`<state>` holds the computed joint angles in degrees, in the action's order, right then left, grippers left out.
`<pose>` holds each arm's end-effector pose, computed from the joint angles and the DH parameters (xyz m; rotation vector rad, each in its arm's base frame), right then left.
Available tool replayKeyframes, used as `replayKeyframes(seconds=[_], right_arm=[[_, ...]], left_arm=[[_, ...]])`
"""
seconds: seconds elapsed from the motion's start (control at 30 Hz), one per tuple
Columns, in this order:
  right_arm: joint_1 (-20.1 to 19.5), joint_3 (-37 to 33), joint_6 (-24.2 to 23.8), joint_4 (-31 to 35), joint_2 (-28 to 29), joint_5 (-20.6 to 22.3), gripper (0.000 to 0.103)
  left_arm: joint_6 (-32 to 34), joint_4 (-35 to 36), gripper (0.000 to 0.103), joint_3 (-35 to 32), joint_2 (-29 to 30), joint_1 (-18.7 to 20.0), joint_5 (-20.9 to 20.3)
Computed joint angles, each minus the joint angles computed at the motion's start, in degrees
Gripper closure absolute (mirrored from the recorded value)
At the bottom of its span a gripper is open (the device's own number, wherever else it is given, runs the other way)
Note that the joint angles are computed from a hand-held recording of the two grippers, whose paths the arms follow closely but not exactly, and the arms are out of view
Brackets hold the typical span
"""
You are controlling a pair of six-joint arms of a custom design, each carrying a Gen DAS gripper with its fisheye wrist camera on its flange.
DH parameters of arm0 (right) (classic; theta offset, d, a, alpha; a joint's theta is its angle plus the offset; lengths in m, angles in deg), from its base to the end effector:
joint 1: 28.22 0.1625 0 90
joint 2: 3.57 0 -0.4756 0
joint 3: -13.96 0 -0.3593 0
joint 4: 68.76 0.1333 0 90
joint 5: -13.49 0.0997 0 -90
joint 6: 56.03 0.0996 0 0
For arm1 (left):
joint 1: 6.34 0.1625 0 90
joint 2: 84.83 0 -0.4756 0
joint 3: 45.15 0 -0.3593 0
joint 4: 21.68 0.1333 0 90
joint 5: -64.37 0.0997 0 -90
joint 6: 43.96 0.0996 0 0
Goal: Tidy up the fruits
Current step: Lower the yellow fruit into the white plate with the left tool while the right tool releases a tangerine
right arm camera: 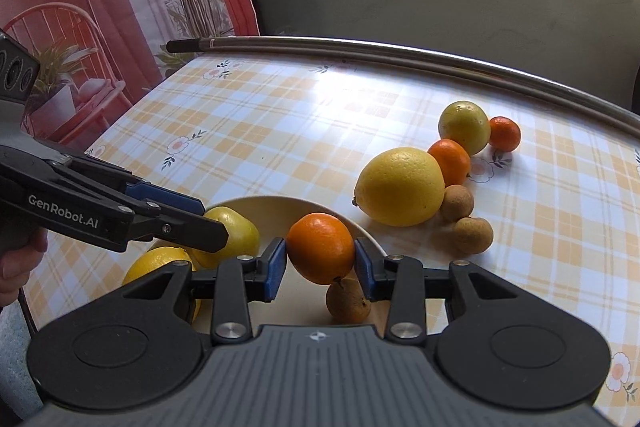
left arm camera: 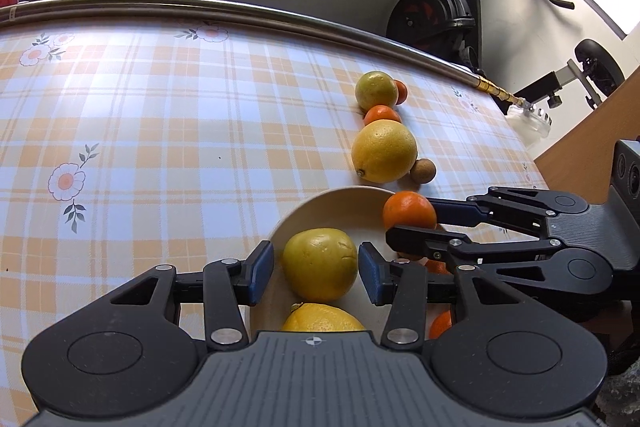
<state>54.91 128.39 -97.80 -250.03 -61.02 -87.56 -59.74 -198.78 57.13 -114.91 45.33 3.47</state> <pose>0.0429 -0.5986 0.2375 0.7198 -2.5537 0.6399 -0.2544 -0.6148 0.0003 0.4437 2.7002 -0.6413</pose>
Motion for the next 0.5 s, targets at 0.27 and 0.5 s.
replayKeyframes(seconds=[0.27, 0.5], right_arm=[[0.4, -1.8, 0.4, 1.8, 1.4, -1.0, 0.063], [0.6, -2.3, -0.4, 1.5, 2.5, -2.1, 0.063]], left_arm=[[-1.1, -2.9, 0.054, 1.0, 0.2, 0.0, 0.2], [-1.7, -3.7, 0.054, 1.5, 0.2, 0.0, 0.1]])
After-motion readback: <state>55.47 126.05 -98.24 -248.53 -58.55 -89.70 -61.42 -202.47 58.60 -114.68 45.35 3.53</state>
